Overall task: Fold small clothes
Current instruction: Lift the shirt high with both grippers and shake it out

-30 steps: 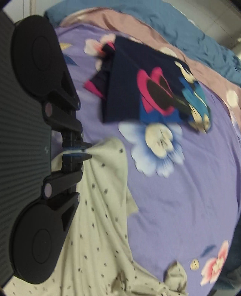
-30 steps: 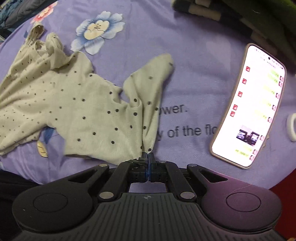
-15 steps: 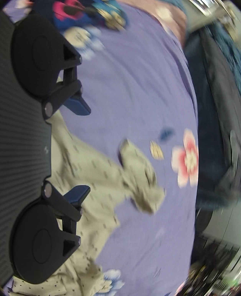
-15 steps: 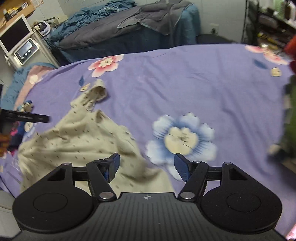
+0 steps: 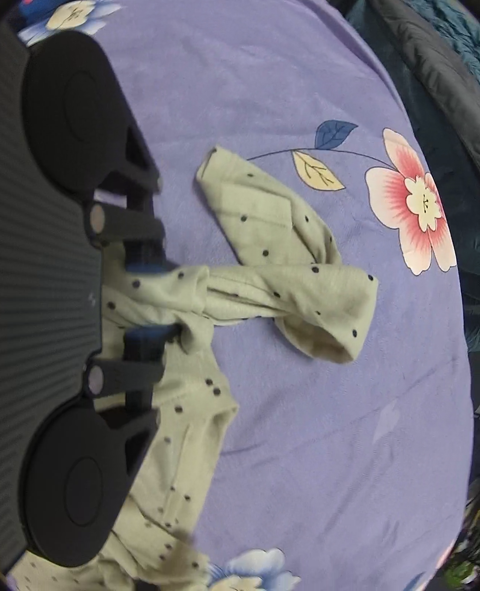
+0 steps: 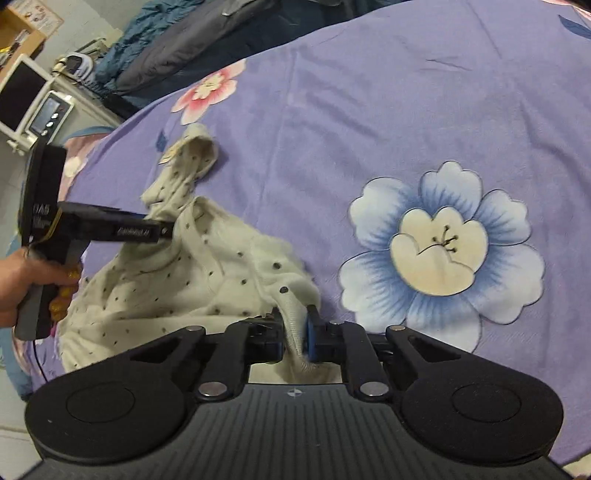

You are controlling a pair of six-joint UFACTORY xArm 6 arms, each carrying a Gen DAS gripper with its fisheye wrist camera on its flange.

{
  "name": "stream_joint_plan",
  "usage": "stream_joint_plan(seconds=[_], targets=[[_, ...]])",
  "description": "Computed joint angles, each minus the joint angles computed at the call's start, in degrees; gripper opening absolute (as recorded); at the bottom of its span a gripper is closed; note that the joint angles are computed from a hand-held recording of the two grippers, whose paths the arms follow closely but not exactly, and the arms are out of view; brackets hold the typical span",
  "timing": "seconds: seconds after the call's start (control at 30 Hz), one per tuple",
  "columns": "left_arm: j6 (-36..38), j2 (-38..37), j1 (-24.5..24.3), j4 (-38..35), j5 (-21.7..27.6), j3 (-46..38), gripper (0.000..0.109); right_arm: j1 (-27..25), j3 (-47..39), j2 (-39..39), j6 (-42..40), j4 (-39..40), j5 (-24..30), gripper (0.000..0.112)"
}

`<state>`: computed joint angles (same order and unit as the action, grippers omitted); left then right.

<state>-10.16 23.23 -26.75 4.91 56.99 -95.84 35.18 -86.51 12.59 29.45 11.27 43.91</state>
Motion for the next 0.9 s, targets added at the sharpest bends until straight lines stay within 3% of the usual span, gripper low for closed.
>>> stream_joint_plan(seconds=[0.07,0.23,0.43,0.53,0.6,0.73,0.8,0.9], targets=[[-2.69,-2.37,0.11,0.96,-2.7,2.89,0.016,0.74,0.88,-1.4,2.1,-4.15,-0.38,0.009],[-11.38,-11.08,4.65,-0.48,-11.14,9.87,0.015,1.55,2.74,-5.99,5.44,-13.09,-2.13,0.007],[-18.52,-24.84,10.51,-1.18,-20.49,15.13,0.015,2.17,-1.47,-8.07,6.52,-16.7,-7.4,0.006],[-21.82,-32.4,12.09,3.89,-22.59,17.46,0.015,1.67,-4.83,-7.91,4.41,-14.99,-12.52,0.006],[-23.92,-38.21,12.2,7.14,-23.2,19.72,0.015,1.58,-6.63,-8.49,-0.39,-11.06,-15.4,0.006],[-32.1,-50.09,9.92,14.0,-21.95,22.99,0.015,1.7,-8.05,-11.09,-14.9,4.98,-20.92,0.006],[-37.47,-55.14,6.39,22.63,-19.37,21.96,0.015,1.66,-9.87,-12.27,-23.69,14.34,-21.56,0.006],[-42.69,-56.51,0.79,33.56,-17.31,16.84,0.015,1.3,-13.96,-12.58,-39.33,28.27,-21.88,0.006]])
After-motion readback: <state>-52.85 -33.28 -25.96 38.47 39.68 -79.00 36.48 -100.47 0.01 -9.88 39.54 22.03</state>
